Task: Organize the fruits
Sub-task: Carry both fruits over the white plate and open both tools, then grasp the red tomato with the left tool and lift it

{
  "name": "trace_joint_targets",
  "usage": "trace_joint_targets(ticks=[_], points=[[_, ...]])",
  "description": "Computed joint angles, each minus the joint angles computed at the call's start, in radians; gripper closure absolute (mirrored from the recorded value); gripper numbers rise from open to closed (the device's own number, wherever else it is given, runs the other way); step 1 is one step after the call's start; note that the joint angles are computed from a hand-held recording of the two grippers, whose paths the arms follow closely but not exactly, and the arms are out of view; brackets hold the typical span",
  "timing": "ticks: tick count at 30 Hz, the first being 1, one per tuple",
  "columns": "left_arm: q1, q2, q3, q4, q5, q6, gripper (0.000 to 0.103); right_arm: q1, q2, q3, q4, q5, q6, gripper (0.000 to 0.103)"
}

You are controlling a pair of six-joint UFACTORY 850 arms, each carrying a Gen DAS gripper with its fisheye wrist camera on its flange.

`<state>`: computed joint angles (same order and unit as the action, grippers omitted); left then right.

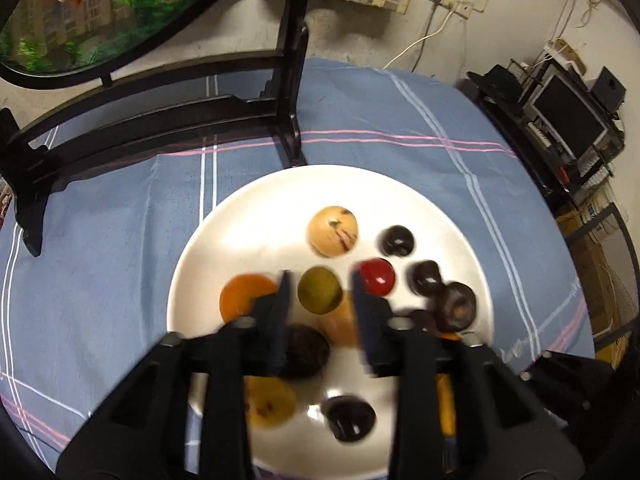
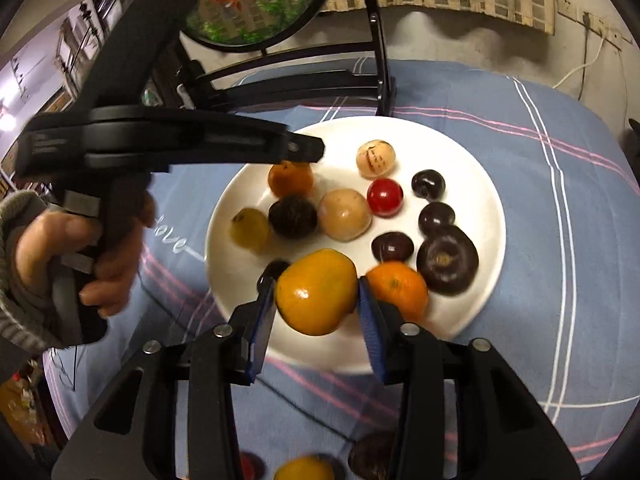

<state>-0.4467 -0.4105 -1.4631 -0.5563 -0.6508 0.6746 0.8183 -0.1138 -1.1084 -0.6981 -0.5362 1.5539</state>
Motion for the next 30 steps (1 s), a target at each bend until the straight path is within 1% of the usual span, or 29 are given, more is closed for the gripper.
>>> trace_joint_targets(ticks=[1, 2, 3, 5, 8, 10, 13, 17, 19, 20, 21, 22, 23, 25, 28, 30], points=[[-0.002, 0.000, 0.004, 0.013, 0.024, -0.031, 0.040, 0.001, -0.003, -0.006, -0.011, -0.017, 0.019, 0.029], [0.004, 0.006, 0.014, -0.013, 0.034, -0.022, 0.040, 0.008, 0.001, -0.002, -0.056, -0.025, 0.062, 0.027], [0.014, 0.013, 0.023, -0.044, 0.025, -0.007, 0.040, 0.019, 0.014, 0.009, -0.118, -0.023, 0.117, 0.027], [0.028, 0.037, 0.050, -0.064, 0.025, -0.001, 0.040, 0.035, 0.031, 0.021, -0.169, -0.029, 0.168, 0.027], [0.056, 0.100, 0.118, -0.077, 0.016, 0.010, 0.038, 0.058, 0.062, 0.040, -0.166, -0.032, 0.204, 0.027], [0.083, 0.166, 0.196, -0.076, 0.007, 0.023, 0.038, 0.080, 0.074, 0.047, -0.131, -0.044, 0.204, 0.026], [0.118, 0.267, 0.324, -0.039, 0.002, 0.026, 0.038, 0.138, 0.094, 0.067, -0.083, -0.086, 0.231, 0.026], [0.173, 0.389, 0.479, -0.003, -0.043, 0.024, 0.038, 0.248, 0.136, 0.110, -0.062, -0.168, 0.354, 0.025], [0.192, 0.441, 0.544, 0.009, -0.065, 0.026, 0.038, 0.295, 0.150, 0.125, -0.054, -0.200, 0.413, 0.022], [0.198, 0.460, 0.567, 0.006, -0.078, 0.031, 0.038, 0.320, 0.159, 0.132, -0.045, -0.221, 0.441, 0.017], [0.201, 0.480, 0.588, 0.003, -0.091, 0.037, 0.038, 0.336, 0.164, 0.135, -0.040, -0.241, 0.460, 0.014], [0.198, 0.507, 0.614, 0.001, -0.104, 0.049, 0.038, 0.357, 0.171, 0.134, -0.040, -0.276, 0.484, 0.014], [0.192, 0.523, 0.629, 0.000, -0.108, 0.056, 0.038, 0.361, 0.177, 0.137, -0.045, -0.289, 0.498, 0.014], [0.169, 0.557, 0.657, 0.001, -0.115, 0.078, 0.038, 0.381, 0.190, 0.138, -0.068, -0.327, 0.543, 0.013], [0.122, 0.588, 0.677, 0.023, -0.112, 0.094, 0.035, 0.409, 0.192, 0.123, -0.086, -0.386, 0.567, 0.007], [0.098, 0.596, 0.678, 0.033, -0.104, 0.100, 0.034, 0.414, 0.191, 0.119, -0.085, -0.397, 0.563, 0.007]])
